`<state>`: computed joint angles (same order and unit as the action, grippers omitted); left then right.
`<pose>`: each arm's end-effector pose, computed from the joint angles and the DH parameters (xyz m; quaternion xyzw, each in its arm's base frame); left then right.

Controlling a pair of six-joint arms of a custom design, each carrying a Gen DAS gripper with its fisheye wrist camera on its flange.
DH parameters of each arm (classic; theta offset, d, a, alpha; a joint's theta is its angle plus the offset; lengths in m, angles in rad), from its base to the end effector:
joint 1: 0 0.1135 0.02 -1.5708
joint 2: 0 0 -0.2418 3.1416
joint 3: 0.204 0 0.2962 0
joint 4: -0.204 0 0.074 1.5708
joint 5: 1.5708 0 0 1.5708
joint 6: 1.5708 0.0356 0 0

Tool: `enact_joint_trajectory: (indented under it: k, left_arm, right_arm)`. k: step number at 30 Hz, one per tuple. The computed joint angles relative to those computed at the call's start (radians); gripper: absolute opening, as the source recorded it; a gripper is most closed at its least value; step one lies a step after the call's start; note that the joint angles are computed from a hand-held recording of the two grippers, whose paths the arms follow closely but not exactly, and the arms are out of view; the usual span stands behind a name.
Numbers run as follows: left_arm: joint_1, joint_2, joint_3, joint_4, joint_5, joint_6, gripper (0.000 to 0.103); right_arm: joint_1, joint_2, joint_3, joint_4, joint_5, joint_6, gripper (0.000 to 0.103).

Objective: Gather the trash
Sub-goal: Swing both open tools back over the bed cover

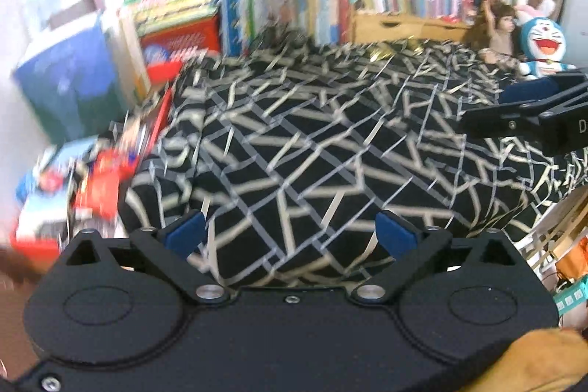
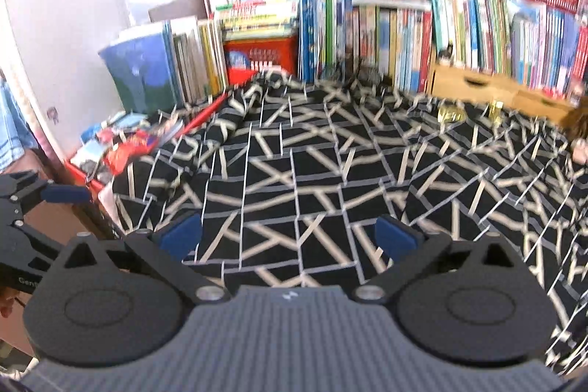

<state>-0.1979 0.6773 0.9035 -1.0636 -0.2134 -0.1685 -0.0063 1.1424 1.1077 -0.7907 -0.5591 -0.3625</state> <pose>0.1717 -0.0267 0.3077 -0.0245 0.9287 0.0328 0.3686 0.2823 0.0171 0.3068 -0.2575 0.8632 0.1884 0.3912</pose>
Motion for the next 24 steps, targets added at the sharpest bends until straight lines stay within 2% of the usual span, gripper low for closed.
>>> enact_joint_trajectory:
  k: [5,9,14,19,24]
  left_arm:
    - [-0.052,0.173,0.185,0.036,-0.006,0.024,0.103]
    - [-0.085,0.324,0.327,0.082,-0.046,0.049,0.103]
    - [-0.051,0.493,0.508,0.137,0.029,0.084,0.103]
    - [-0.023,0.702,0.737,0.181,0.063,0.108,0.103]
    - [-0.01,0.942,1.016,0.199,0.077,0.137,0.103]
  right_arm:
    - [-0.054,0.083,0.154,-0.047,-0.065,-0.024,0.103]
    - [-0.107,0.171,0.28,-0.061,-0.135,-0.023,0.103]
    - [-0.161,0.289,0.44,-0.032,-0.175,0.03,0.103]
    - [-0.224,0.469,0.69,-0.022,-0.263,0.137,0.103]
    - [-0.245,0.663,0.961,0.003,-0.261,0.199,0.103]
